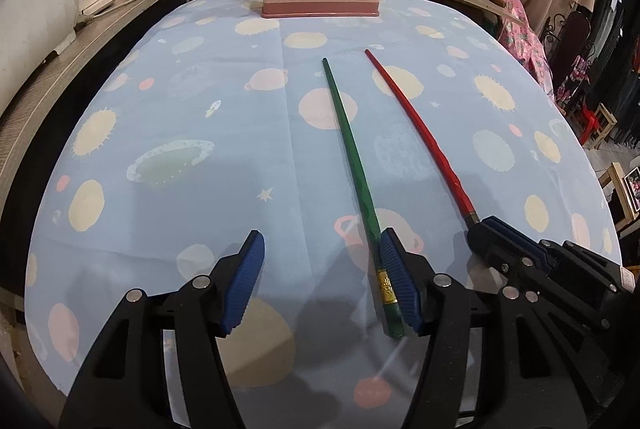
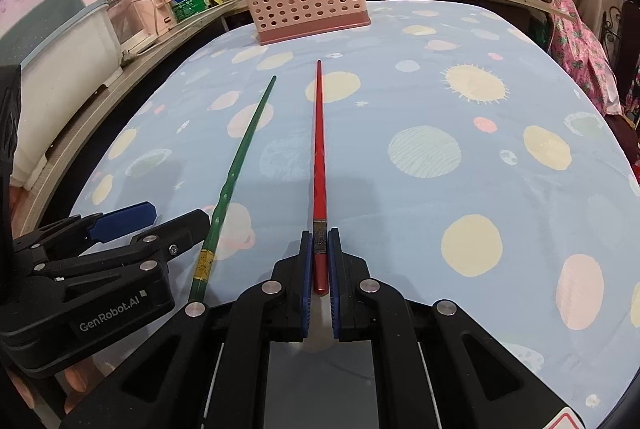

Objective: Organize utensils
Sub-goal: 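Close the left gripper on the green chopstick while the right gripper grasps the red one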

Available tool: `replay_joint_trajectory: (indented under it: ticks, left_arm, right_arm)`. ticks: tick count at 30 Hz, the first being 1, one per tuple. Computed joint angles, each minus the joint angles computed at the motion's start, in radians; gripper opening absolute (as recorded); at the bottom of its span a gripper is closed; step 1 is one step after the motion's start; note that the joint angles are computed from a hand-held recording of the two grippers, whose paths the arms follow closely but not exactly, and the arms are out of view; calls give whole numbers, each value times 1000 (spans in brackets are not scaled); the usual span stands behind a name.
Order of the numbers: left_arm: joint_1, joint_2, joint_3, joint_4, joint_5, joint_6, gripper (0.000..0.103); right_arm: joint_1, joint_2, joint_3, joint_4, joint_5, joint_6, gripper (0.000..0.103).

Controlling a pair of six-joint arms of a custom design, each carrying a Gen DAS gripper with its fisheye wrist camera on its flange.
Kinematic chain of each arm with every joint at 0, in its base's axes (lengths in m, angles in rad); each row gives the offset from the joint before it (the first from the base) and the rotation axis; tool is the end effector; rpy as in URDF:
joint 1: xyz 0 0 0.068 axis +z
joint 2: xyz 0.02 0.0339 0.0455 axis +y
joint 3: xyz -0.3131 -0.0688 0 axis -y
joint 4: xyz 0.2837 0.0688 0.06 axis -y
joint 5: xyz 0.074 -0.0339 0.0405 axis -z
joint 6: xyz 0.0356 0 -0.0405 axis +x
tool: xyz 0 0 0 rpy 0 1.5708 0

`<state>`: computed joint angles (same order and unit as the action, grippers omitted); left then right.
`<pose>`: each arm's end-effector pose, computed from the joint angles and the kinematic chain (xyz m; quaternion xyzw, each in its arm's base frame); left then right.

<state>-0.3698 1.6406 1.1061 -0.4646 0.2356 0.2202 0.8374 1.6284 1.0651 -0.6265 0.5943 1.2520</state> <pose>0.3469 -0.1434 0.2416 0.3087 0.9020 -0.1334 0.2708 0.2480 0.2455 0.2292 0.2475 0.9074 0.0122 0.3395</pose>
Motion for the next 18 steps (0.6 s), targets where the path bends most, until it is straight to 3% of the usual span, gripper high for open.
replay_joint_trajectory:
  ticks: [12,18]
  left_arm:
    - [-15,-25,-52,30,-13,30,56]
    - [-2,-37,-66,41,-9,36,38]
  right_arm:
    - [2,-4,-5,0,0,4,7]
    - [1,-4,-5,0,0,4,7]
